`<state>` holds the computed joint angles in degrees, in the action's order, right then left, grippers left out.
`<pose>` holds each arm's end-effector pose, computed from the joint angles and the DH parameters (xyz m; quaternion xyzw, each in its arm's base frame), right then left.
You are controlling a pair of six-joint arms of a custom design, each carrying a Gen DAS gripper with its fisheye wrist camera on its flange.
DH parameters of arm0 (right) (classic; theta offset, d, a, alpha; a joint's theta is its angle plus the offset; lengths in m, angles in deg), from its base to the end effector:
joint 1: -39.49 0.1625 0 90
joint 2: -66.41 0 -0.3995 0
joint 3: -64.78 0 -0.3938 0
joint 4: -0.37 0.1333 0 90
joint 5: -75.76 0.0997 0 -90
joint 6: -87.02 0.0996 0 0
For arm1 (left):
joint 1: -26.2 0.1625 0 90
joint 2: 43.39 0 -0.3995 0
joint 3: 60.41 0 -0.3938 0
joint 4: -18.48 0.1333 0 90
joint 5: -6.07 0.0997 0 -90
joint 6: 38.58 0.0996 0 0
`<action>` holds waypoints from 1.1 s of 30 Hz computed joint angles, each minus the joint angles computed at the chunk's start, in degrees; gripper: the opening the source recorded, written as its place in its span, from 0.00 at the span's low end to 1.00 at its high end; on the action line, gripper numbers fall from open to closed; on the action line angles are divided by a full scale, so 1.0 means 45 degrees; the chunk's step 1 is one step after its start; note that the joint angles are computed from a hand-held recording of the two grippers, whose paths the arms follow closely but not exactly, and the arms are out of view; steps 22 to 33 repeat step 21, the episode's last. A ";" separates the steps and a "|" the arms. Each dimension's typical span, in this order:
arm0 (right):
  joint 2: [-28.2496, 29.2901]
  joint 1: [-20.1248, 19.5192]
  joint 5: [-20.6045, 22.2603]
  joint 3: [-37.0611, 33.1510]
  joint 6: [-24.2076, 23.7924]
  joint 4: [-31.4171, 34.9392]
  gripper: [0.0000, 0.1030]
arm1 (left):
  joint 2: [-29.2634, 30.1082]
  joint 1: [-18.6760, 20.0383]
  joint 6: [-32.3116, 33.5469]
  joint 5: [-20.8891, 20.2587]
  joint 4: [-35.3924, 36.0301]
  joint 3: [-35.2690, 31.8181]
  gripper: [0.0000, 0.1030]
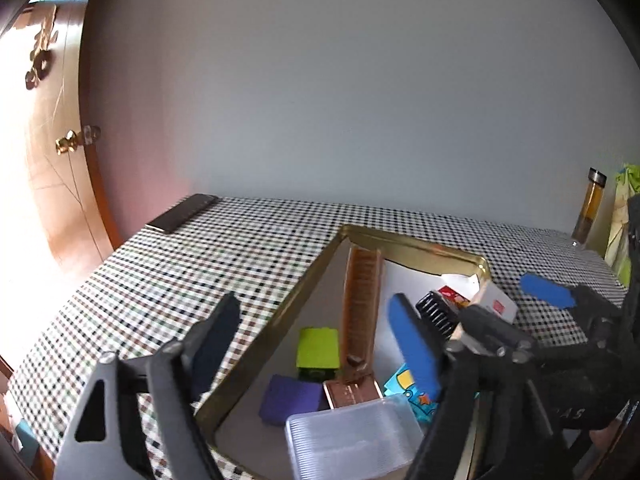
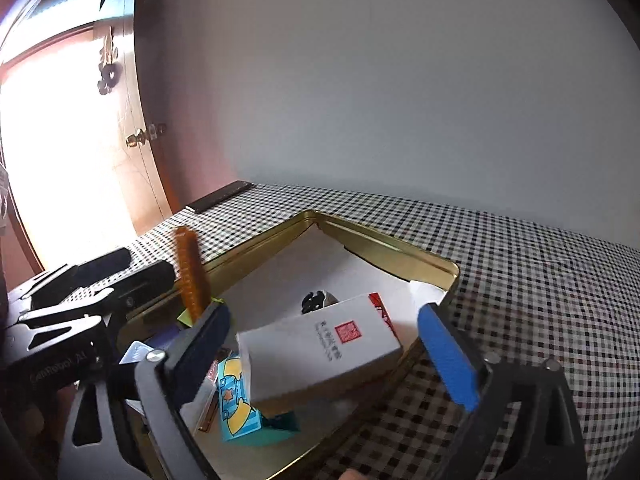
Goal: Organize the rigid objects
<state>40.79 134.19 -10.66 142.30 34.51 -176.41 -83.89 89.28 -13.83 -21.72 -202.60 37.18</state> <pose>0.1998 -0.7279 0.0008 0.4648 -0.8327 0.2859 0.0941 -0.0696 -0.6262 0.1744 0.0182 0.7510 -0.5229 0.4028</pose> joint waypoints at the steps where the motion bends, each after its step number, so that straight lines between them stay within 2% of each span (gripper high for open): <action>1: -0.0026 -0.0002 0.0045 0.0098 0.0011 -0.0267 0.96 | -0.0066 -0.0045 -0.0128 0.0052 0.0001 0.0080 0.83; 3: -0.0166 -0.0056 0.0258 0.0326 0.0066 -0.0570 0.96 | -0.0143 -0.0071 -0.0116 0.0052 -0.0100 0.0144 0.87; 6: -0.0371 -0.0089 0.0571 0.0629 0.0221 -0.0898 0.96 | 0.0138 -0.0184 0.0690 0.0573 -0.1048 -0.0221 1.00; 9: -0.0459 -0.0078 0.0639 0.0735 0.0331 -0.0992 0.97 | 0.0030 -0.0264 0.0738 0.0538 -0.1343 -0.0010 1.00; 16: -0.0538 -0.0066 0.0649 0.0969 0.0342 -0.1250 0.97 | 0.0451 -0.0451 0.2655 0.0677 -0.2542 -0.0335 0.98; 21: -0.0683 -0.0203 0.0955 0.1163 0.0467 -0.1373 0.97 | 0.0460 -0.0574 0.2668 0.0662 -0.2593 -0.0291 0.99; 33: -0.0683 -0.0203 0.0955 0.1163 0.0467 -0.1373 0.97 | 0.0460 -0.0574 0.2668 0.0662 -0.2593 -0.0291 0.99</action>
